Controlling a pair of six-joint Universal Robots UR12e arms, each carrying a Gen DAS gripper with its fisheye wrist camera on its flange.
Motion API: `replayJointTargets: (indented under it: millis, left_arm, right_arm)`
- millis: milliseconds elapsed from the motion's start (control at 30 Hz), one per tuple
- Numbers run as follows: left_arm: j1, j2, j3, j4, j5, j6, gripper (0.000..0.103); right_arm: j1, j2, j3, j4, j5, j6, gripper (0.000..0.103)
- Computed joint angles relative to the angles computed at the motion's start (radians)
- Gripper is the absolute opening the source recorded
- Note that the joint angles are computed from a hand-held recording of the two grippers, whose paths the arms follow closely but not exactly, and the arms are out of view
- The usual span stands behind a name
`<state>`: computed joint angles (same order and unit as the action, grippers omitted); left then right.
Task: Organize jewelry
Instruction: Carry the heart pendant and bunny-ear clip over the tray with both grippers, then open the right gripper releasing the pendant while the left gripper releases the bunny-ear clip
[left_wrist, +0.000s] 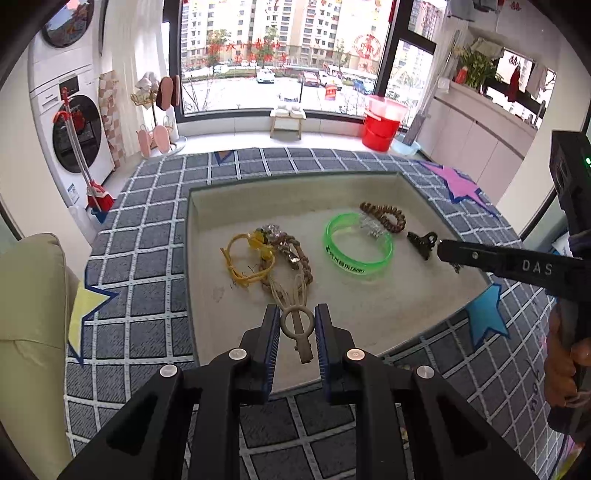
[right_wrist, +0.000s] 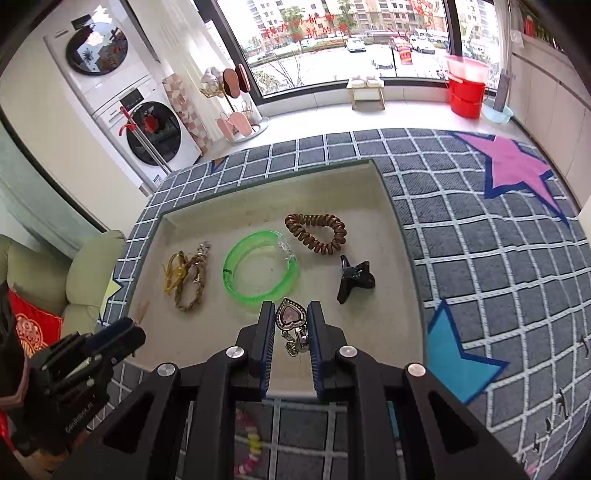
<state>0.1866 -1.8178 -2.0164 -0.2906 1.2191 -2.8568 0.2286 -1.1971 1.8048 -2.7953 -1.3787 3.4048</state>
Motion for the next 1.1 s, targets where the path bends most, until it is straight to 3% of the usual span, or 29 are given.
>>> replayJointTargets:
  millis: [300, 533, 933, 1000, 1067, 1100]
  left_arm:
    - [-0.018, -0.051, 0.047, -0.030, 0.048, -0.017, 0.033]
    - [-0.032, -0.084, 0.073, -0.023, 0.087, -0.041, 0.033]
    - [-0.059, -0.103, 0.076, 0.015, 0.165, -0.011, 0.033]
    - [-0.063, -0.101, 0.075, 0.020, 0.172, -0.008, 0.033]
    - [-0.065, -0.097, 0.072, 0.026, 0.173, -0.006, 0.033]
    - [-0.066, -0.096, 0.070, 0.030, 0.173, -0.006, 0.033]
  right_arm:
    - [0.004, 0.054, -0.053, 0.028, -0.007, 0.017, 0.019]
    - [0.007, 0.082, -0.078, 0.032, -0.068, 0.025, 0.019]
    - [0.026, 0.094, -0.095, 0.058, -0.138, -0.024, 0.021]
    - [0.023, 0.091, -0.093, 0.060, -0.125, -0.016, 0.029]
    - [0.021, 0.087, -0.087, 0.057, -0.121, -0.007, 0.048]
    - [0.021, 0.084, -0.083, 0.052, -0.122, -0.006, 0.050]
